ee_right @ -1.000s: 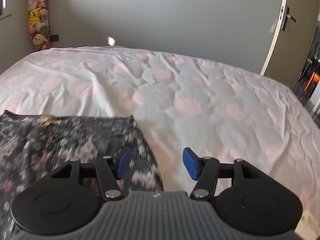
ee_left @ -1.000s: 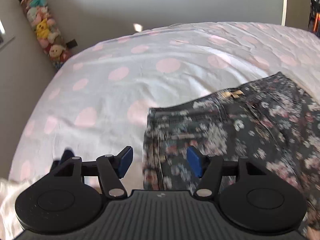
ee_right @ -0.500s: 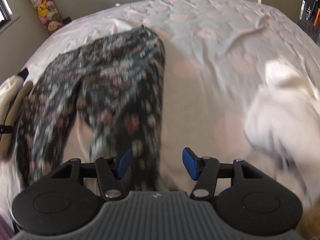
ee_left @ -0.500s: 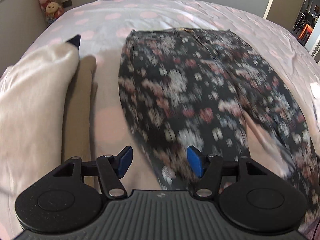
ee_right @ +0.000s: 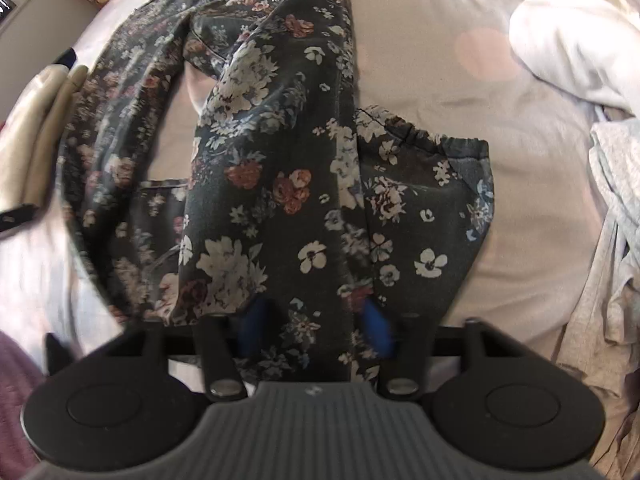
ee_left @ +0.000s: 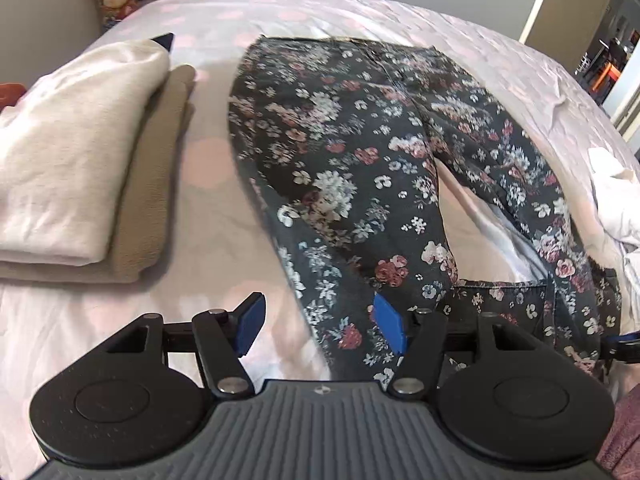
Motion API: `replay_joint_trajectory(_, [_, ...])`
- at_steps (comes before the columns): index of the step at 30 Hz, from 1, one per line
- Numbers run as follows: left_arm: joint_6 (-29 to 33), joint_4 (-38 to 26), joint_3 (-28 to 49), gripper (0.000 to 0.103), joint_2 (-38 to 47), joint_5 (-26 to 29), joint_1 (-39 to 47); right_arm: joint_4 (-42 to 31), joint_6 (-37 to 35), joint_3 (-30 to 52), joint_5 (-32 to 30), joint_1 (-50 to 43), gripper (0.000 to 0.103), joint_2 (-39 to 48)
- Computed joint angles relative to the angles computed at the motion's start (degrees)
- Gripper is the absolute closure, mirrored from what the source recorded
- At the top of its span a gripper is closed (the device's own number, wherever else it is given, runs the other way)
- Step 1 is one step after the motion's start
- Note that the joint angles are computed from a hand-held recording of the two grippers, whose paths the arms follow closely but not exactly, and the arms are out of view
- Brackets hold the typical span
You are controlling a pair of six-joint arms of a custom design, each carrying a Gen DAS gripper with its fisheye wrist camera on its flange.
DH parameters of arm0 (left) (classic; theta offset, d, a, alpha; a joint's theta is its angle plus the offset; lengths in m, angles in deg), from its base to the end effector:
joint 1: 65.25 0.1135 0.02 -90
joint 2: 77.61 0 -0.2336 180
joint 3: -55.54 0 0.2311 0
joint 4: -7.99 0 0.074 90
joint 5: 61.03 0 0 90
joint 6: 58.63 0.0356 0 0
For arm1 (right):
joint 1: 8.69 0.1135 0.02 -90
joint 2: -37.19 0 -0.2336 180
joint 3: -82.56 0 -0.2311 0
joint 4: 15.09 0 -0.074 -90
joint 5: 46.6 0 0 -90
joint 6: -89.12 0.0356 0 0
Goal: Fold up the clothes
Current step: 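Lay the jeans flat on the bed and open both grippers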
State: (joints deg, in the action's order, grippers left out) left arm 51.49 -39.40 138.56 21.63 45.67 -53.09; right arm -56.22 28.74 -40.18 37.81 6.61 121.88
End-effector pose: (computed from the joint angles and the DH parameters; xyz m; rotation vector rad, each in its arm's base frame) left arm 0.3223 0.0590 0.1827 0.2712 2.6017 -0.1982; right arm 0.2340 0.0676 0.1378 0.3249 2.7954 0.3305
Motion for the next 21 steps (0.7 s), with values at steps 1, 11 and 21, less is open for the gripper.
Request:
replay_joint_trajectory(1, [0.09, -0.57, 0.24, 0.044, -0.50, 0.21, 0.55, -0.13, 0.08, 0.16, 0.57, 0.38, 0.100, -0.22])
replay_joint_trajectory(11, [-0.64, -2.35, 4.58, 0.041, 0.96, 0.75, 1.62, -8.74, -7.22, 4.44, 18.10, -5.92, 0.101, -12.90])
replay_joint_trajectory(21, [-1.14, -2.58, 7.80, 0.041, 3.54, 0.03, -2.14, -7.71, -15.59, 12.56, 7.77, -20.58, 0.060, -10.76])
